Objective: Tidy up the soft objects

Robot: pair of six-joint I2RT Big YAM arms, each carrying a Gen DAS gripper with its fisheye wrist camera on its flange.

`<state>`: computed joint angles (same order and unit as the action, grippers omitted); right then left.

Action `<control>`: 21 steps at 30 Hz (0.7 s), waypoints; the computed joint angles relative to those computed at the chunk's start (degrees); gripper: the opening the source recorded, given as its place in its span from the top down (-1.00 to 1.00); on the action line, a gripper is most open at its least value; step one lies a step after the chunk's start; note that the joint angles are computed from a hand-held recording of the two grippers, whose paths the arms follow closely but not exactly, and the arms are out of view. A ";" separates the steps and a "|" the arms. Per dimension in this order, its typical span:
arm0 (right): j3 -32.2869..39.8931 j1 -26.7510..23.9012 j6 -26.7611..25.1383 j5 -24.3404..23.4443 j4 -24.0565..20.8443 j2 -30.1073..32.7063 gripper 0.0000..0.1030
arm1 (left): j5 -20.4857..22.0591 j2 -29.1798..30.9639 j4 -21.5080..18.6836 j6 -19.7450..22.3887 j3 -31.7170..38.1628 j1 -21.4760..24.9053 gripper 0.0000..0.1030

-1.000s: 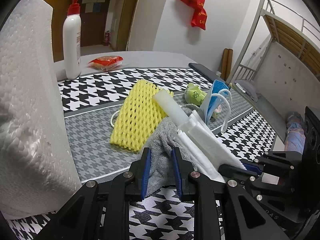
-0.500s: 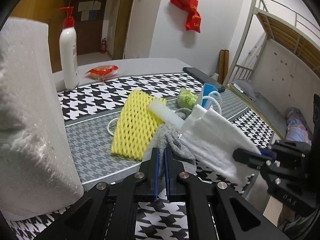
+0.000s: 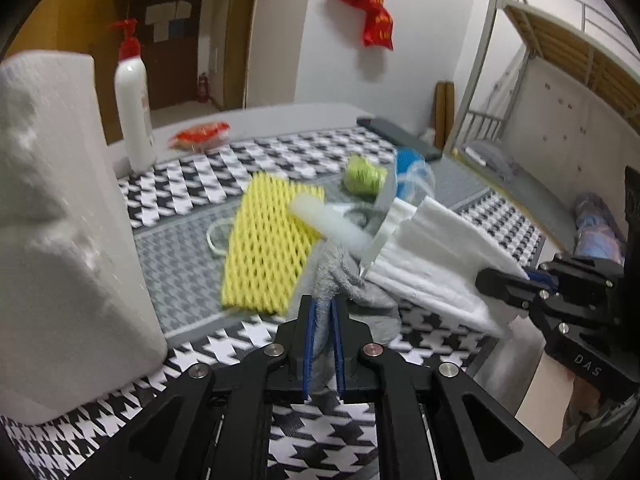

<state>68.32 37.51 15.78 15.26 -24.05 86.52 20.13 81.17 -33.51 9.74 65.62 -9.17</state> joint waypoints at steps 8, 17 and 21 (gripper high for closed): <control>-1.60 -0.53 1.48 -0.32 0.70 -0.66 0.81 | -0.20 -0.27 1.74 0.97 -1.13 -1.27 -0.31; -2.32 -0.52 2.47 -0.10 1.36 -1.16 0.81 | -5.96 2.79 -0.31 2.87 0.92 -3.99 0.18; -2.23 -0.26 2.50 0.46 1.19 -1.53 0.81 | -5.68 2.71 0.28 2.39 1.00 -3.38 0.53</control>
